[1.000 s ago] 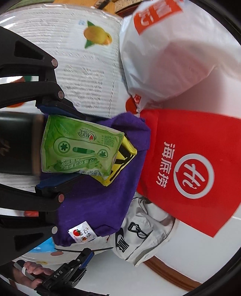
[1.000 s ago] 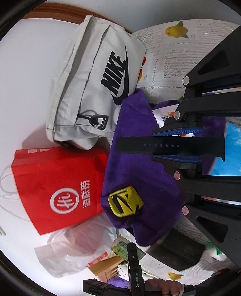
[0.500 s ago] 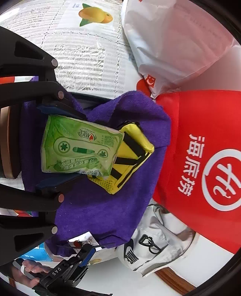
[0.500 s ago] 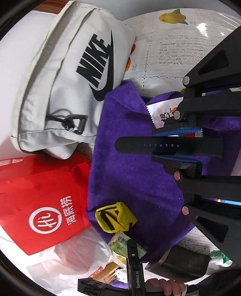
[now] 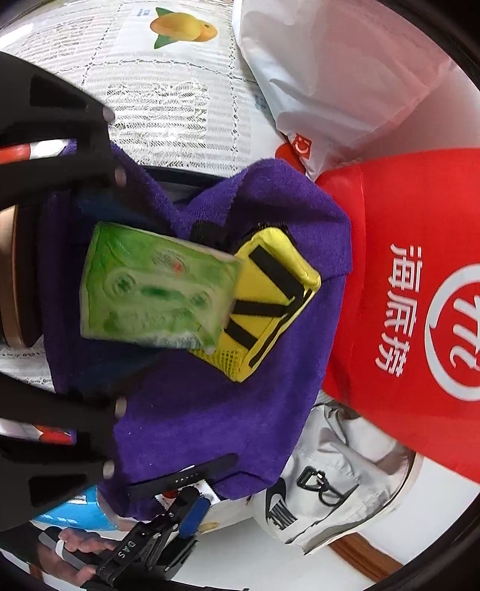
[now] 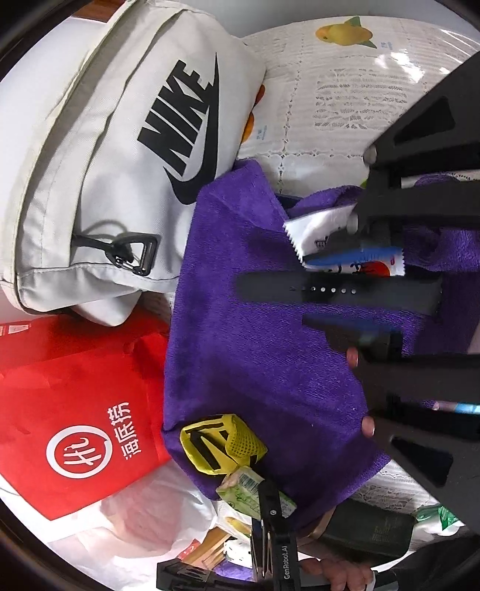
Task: Organize soft objects
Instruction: 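Carry the wet-wipe pack and the strap onto the purple towel with both tools, then open both tools to release the pack and strap on the towel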
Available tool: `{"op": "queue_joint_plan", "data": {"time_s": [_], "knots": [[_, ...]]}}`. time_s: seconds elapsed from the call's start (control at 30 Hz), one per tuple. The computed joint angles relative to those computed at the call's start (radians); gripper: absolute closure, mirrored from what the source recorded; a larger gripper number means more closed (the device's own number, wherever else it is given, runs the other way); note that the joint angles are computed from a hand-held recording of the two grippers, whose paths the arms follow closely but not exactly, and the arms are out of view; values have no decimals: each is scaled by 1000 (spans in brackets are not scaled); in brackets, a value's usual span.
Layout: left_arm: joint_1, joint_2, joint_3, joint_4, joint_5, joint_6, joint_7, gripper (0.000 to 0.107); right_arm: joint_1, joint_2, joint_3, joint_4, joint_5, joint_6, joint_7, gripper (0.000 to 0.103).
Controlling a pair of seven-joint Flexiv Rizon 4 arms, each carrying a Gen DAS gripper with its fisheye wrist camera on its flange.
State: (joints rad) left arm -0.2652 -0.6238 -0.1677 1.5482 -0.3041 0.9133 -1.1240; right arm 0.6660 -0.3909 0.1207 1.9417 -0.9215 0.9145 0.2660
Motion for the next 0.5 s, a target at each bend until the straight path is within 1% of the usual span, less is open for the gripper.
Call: {"op": "queue_joint_plan", "data": {"time_s": [0.03, 0.07, 0.27, 0.3, 0.4, 0.5], "knots": [[0, 5, -3, 9, -1, 13, 5, 33, 3, 5, -4, 5, -14, -1, 10, 43], [0, 10, -6, 16, -1, 24, 10, 33, 8, 9, -8, 8, -35, -2, 21, 41], [-3, 53, -11, 61, -4, 68, 25, 33, 15, 32, 10, 2, -55, -44, 19, 41], [-5, 63, -9, 76, -5, 97, 22, 32, 18, 34, 14, -1, -57, -54, 20, 41], [9, 109, -18, 130, -21, 135, 41, 33, 35, 57, 27, -3, -72, -95, 36, 41], [32, 164, -38, 201, -65, 176, 77, 33, 52, 76, 45, -5, -93, -133, 61, 41]]}}
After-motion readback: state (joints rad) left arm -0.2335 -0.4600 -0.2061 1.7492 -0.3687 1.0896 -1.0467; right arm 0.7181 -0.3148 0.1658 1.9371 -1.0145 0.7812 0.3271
